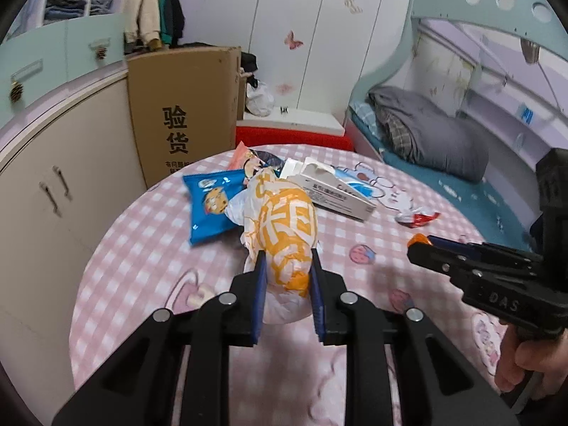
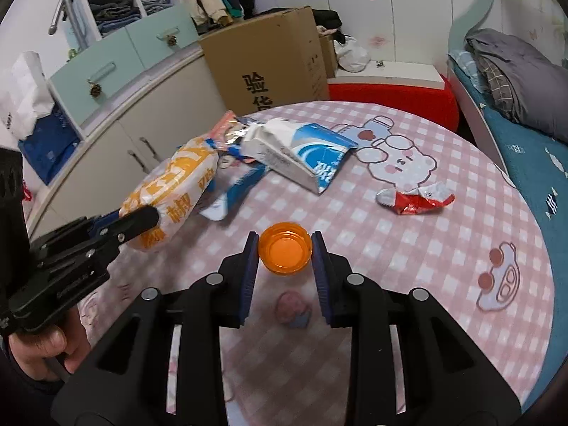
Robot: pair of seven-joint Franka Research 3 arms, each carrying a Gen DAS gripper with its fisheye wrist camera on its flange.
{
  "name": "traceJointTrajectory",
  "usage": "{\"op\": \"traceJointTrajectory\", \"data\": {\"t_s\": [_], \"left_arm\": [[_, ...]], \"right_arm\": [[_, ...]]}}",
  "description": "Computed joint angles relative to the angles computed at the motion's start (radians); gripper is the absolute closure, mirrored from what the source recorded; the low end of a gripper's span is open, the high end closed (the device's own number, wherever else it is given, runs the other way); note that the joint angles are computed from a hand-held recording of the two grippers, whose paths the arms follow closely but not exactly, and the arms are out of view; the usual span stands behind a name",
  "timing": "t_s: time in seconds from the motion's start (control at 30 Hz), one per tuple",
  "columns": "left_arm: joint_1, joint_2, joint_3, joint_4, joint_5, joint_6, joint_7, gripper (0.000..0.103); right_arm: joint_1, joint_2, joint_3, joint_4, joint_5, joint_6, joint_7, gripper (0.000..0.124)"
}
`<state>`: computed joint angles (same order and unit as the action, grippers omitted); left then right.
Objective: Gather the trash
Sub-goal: 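Carry the snack bag and orange cap over the bin and release both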
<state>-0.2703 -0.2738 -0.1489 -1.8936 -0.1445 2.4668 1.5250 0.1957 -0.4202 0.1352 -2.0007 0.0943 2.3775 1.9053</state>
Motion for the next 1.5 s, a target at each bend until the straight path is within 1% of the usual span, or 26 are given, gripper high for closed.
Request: {"op": "traceJointTrajectory", "data": {"t_s": [0.13,0.3,0.47,0.6,0.8,0.97,1.07,1.17,1.3,1.4,1.5], "left_arm": [[-0.007,-0.115,0.016,-0.091,-0.019,0.009,-0.02,0.082],[-0.013,-0.245,0.04,-0.171,-0.002,0.005,-0.054,0.082],[0.008,-0.391,0.063,-0.249,0.047,-0.021,-0.11,0.081],[0.043,-0.493,0.082,-0.298,0.097,-0.054,-0.155,0.081],[0.121,-0.634,0.119,-0.371,0.172,-0.131,-0.225,0.081],[0.194,-0.743,0.169,-0.448,0.223,-0.234,-0.261,0.081],[0.23,-0.788,0.202,-0.488,0.245,-0.286,-0.265,0.081],[0.266,-0.828,0.234,-0.53,0.256,-0.346,-0.268,0.081],[0.303,-0.857,0.275,-0.583,0.257,-0.387,-0.265,0.081],[0.328,-0.849,0.308,-0.618,0.248,-0.41,-0.256,0.081],[0.346,-0.832,0.326,-0.64,0.231,-0.416,-0.246,0.081]], "right_arm": [[0.012,-0.035,0.017,-0.004,-0.001,-0.006,0.005,0.094],[0.034,-0.057,0.047,0.019,-0.006,-0.017,0.006,0.094],[0.077,-0.052,0.074,0.059,0.008,-0.013,-0.006,0.094],[0.121,-0.014,0.093,0.111,0.023,-0.011,-0.03,0.094],[0.198,0.091,0.131,0.22,0.027,-0.005,-0.053,0.094],[0.292,0.23,0.157,0.336,0.048,-0.007,-0.083,0.094],[0.349,0.319,0.163,0.409,0.05,-0.033,-0.097,0.094],[0.409,0.431,0.168,0.514,0.02,-0.084,-0.088,0.094],[0.486,0.562,0.152,0.641,-0.008,-0.156,-0.08,0.094],[0.535,0.637,0.133,0.716,-0.02,-0.203,-0.073,0.094],[0.568,0.685,0.115,0.76,-0.023,-0.239,-0.069,0.094]]}}
